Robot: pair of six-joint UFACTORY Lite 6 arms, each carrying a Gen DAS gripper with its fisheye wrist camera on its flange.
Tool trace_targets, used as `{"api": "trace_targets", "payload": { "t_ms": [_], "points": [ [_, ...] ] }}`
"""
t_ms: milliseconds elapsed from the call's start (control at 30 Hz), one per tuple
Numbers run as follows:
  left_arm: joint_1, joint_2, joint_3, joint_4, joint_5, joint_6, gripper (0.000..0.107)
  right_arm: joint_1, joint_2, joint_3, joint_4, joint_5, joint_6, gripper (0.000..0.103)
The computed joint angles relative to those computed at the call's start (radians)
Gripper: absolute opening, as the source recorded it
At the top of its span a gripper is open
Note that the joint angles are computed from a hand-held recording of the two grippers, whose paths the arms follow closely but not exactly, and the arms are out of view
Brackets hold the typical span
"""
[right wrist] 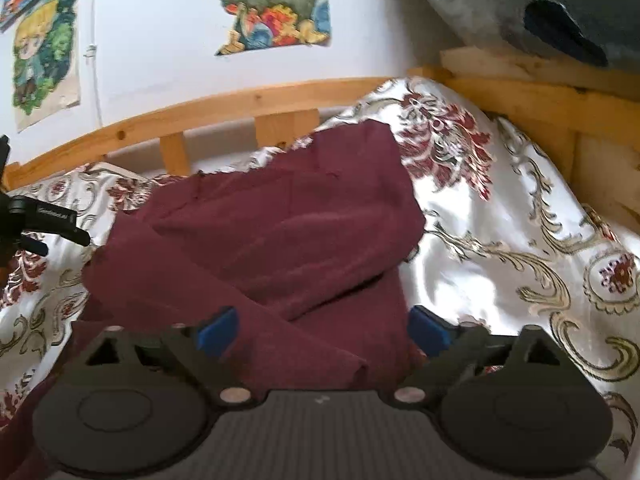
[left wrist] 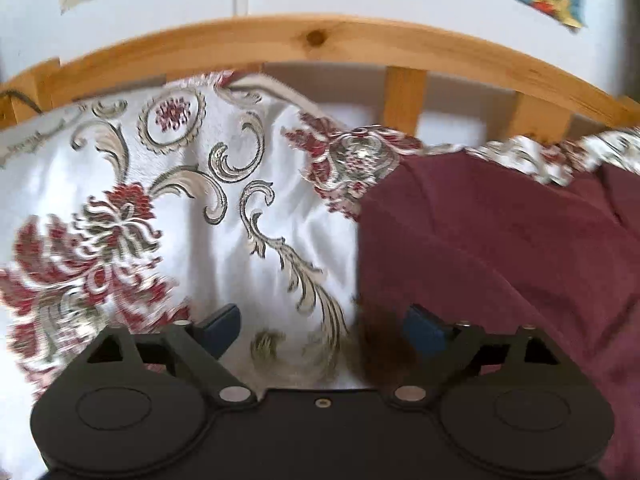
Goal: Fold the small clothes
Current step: 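Move both grippers open to the shirt hem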
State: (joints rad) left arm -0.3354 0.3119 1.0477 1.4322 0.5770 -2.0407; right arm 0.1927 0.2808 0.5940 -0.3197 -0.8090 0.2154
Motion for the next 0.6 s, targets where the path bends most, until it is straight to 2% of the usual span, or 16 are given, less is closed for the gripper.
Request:
{"api": "trace_targets", "payload": {
  "t_ms": [67, 200, 267, 367, 467, 600],
  "points": [
    [-0.06, -0.097, -0.094, 0.008, 0.029, -0.006, 0.098, 0.016, -0.017, -0.012, 0.012, 0.0, -0.018, 0.102],
    [-0.172, -0.274, -0.257, 0.008, 0.043, -0.01, 0.099, 0.076, -0.119, -0.07, 0.09, 0.077, -0.069, 0.103],
    [-0.218, -0.356, -0.334, 0.021, 0.037, -0.053, 0.1, 0.093, -0.2, -0.104, 0.074, 0.145, -0.058, 0.103],
    [-0.295, -0.46, -0.442, 0.058, 0.04, -0.136, 0.102, 0.091, -0.331, -0.143, -0.041, 0.298, -0.024, 0.103],
    [-0.369, -0.571, -0.553, 0.065, 0.016, -0.129, 0.102, 0.082, -0.468, -0.193, -0.19, 0.445, 0.029, 0.103],
    [-0.517, -0.684, -0.681, 0.019, 0.047, -0.082, 0.102, 0.102, -0.658, -0.287, -0.289, 0.609, 0.033, 0.103]
  ]
}}
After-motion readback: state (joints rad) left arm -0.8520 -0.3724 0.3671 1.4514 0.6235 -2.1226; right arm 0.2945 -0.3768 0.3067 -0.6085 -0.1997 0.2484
